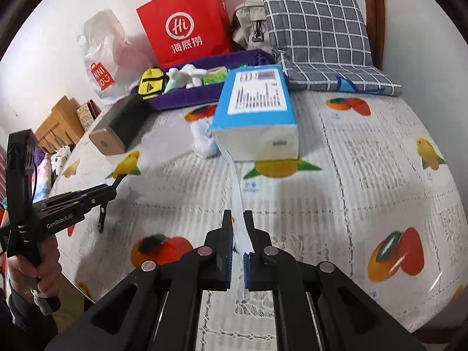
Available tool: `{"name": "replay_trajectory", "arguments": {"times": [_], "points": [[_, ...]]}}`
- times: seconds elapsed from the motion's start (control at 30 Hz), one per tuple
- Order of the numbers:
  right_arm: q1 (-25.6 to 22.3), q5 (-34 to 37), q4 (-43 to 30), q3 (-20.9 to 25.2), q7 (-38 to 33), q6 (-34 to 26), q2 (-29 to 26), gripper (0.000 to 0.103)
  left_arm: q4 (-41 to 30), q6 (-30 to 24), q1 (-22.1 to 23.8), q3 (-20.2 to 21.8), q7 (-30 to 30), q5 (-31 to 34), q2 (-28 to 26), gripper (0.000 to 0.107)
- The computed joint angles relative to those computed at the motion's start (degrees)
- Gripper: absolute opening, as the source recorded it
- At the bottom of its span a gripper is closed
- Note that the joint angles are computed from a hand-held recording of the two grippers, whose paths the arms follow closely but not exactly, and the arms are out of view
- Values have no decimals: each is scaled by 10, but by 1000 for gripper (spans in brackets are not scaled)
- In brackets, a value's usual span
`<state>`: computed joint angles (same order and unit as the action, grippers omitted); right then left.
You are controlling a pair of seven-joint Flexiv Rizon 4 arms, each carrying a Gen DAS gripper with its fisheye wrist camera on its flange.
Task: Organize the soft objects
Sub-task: 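Carry the strap piece and sachet in both grippers toward the purple towel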
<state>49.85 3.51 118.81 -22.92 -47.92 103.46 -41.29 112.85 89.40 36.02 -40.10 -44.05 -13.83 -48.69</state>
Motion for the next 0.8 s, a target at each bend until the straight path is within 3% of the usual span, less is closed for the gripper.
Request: {"name": "replay_trajectory", "arguments": {"times": [0.17, 0.33, 0.5, 0.8], "points": [[15, -7, -12, -26, -8, -8, 0, 6, -11, -7, 6, -2, -5, -9, 12, 20], [3, -22, -36, -28, -13, -17, 3, 6, -37, -18, -22, 28, -21, -30, 31, 20], [-5, -43, -62, -35, -17, -25, 4, 6, -52, -40, -25, 23, -11, -68, 36, 20], [-44, -85, -111, -15, -22, -55, 7, 6, -64, -27, -39, 17, 12, -98, 49, 20]]}}
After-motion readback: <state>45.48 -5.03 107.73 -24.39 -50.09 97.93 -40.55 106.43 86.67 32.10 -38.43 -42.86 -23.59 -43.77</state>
